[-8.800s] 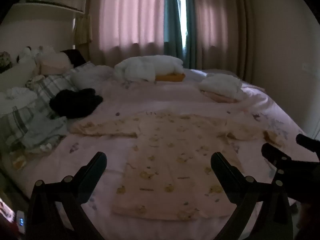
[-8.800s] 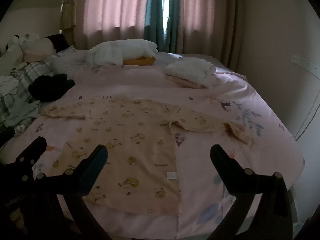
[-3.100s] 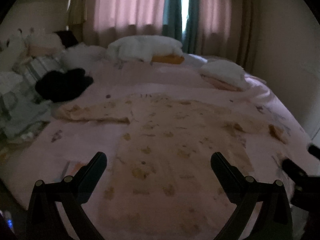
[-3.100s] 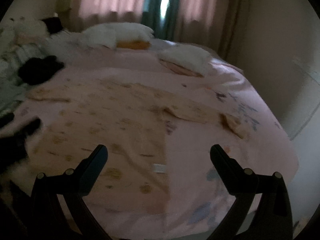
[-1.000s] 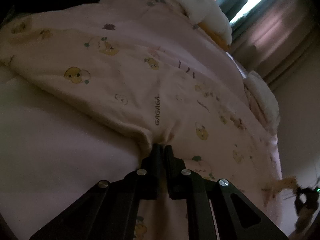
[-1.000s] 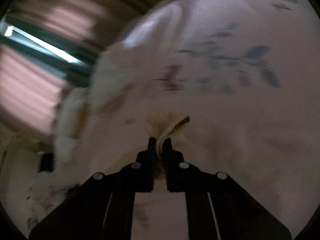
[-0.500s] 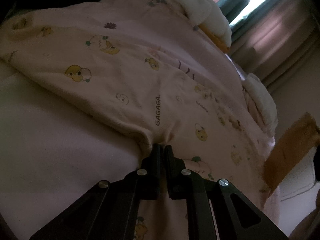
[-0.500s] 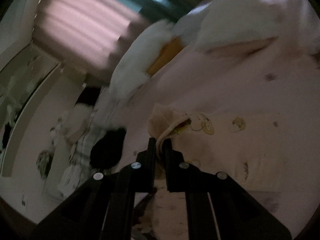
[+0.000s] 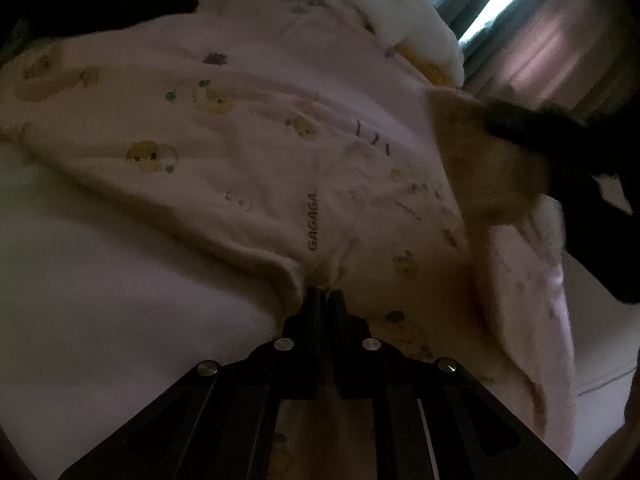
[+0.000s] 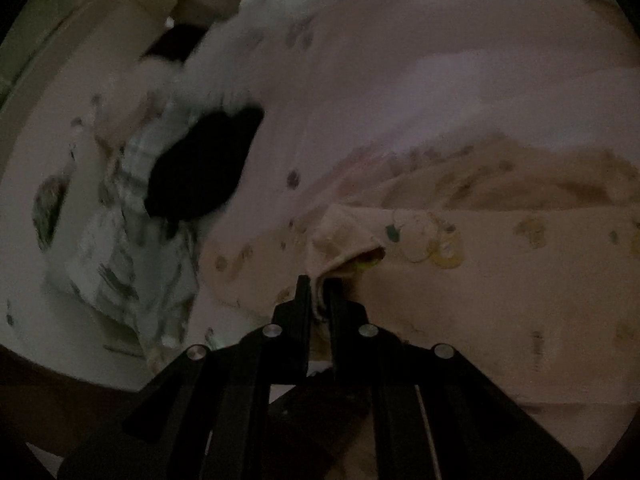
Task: Fold small clothes
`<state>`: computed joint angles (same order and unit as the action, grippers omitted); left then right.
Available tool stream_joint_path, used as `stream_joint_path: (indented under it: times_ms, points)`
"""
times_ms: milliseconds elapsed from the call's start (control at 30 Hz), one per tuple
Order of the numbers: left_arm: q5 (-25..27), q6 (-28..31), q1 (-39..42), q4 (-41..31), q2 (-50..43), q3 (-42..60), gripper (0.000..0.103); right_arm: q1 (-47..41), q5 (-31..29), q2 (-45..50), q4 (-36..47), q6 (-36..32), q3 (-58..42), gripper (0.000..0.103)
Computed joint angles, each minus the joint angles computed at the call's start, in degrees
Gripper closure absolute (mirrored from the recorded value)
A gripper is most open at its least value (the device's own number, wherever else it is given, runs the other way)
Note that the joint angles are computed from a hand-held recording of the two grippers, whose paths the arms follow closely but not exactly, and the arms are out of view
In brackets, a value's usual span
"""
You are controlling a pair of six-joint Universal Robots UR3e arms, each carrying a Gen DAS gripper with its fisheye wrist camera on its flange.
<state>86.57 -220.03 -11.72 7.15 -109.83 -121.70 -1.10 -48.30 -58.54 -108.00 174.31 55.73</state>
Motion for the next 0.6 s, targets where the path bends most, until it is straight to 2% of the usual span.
stream_joint_path:
  times_ms: [67,133,200,300,367,467,600]
  points:
    - [1.9,0.6,-1.0,-2.2,-0.2,1.6,0.093,1.1,-2.4,0.3,2.3,-1.1,-0.3,0.089]
    - [2.9,1.1,-1.3,-3.6,-0.3,2.7,0.093,1.3,-2.1,2.0,6.2,-1.3,-2.8,0.065]
    - [2.9,1.4,-1.2,-3.5,-0.4,2.6,0.093,-0.4,1.4,0.3,5.9,-2.8,0.4,0.056]
    - [1.9,1.6,-0.4,-2.7,-0.6,2.3,0.093,-3.6,-0.3,-5.5,1.7,-4.7,7.0,0.052]
    - [1.6,1.8,-0.1,-2.3,-0.7,2.1,0.093,-5.5,-3.9,-9.7,-1.3,-6.5,10.8,0.052]
    - [1.8,1.9,-0.1,-2.4,-0.7,2.1,0.093,-9.5,-13.6,-17.6,-8.1,-9.9,18.9,0.051]
    - [2.4,1.9,-0.6,-2.8,-0.2,1.8,0.093,-17.1,-26.1,-28.9,-21.4,-21.5,36.0,0.042]
